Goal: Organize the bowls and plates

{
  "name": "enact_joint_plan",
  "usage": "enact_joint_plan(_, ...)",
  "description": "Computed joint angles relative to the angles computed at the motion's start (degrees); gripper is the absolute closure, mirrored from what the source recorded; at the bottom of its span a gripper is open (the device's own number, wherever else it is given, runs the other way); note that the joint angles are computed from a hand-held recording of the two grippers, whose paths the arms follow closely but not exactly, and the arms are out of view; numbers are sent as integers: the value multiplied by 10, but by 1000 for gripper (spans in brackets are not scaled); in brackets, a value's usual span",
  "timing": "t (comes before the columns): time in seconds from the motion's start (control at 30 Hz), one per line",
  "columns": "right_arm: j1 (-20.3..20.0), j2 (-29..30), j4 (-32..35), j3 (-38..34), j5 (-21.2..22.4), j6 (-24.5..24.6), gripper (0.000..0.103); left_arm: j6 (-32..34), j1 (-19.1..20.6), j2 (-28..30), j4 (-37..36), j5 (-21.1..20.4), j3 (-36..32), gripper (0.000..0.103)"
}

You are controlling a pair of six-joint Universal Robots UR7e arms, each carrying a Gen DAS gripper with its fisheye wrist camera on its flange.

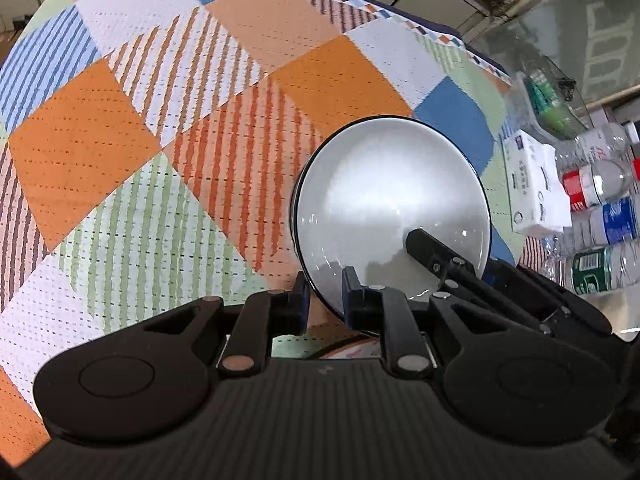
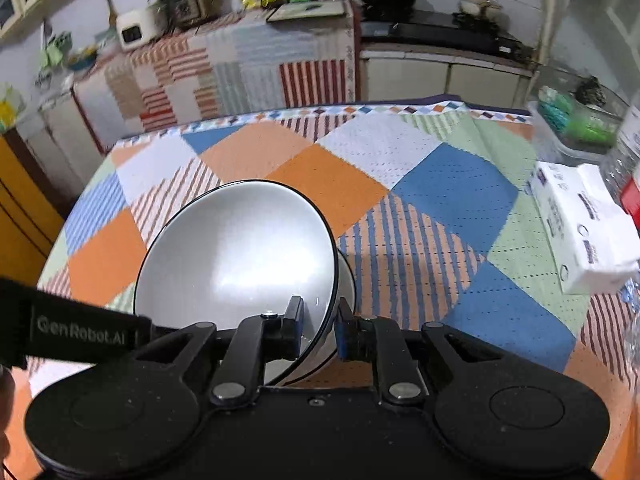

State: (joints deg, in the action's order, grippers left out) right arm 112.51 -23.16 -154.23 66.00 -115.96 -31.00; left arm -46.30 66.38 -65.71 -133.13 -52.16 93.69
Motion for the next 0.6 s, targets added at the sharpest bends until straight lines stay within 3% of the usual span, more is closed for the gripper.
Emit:
enact_joint_plan(0.2,7,16,-39,-2,-28,-55,82,8,-1,3,-5,3,0,84)
enact_joint_plan(0.5,3,8,-89,26,-11,-81,84,16,-3,2,-17,11,5,83)
enact_joint_plan(0.6,0,1,-111,42,2,-90,80,24,-9,4,-9,26,5,84)
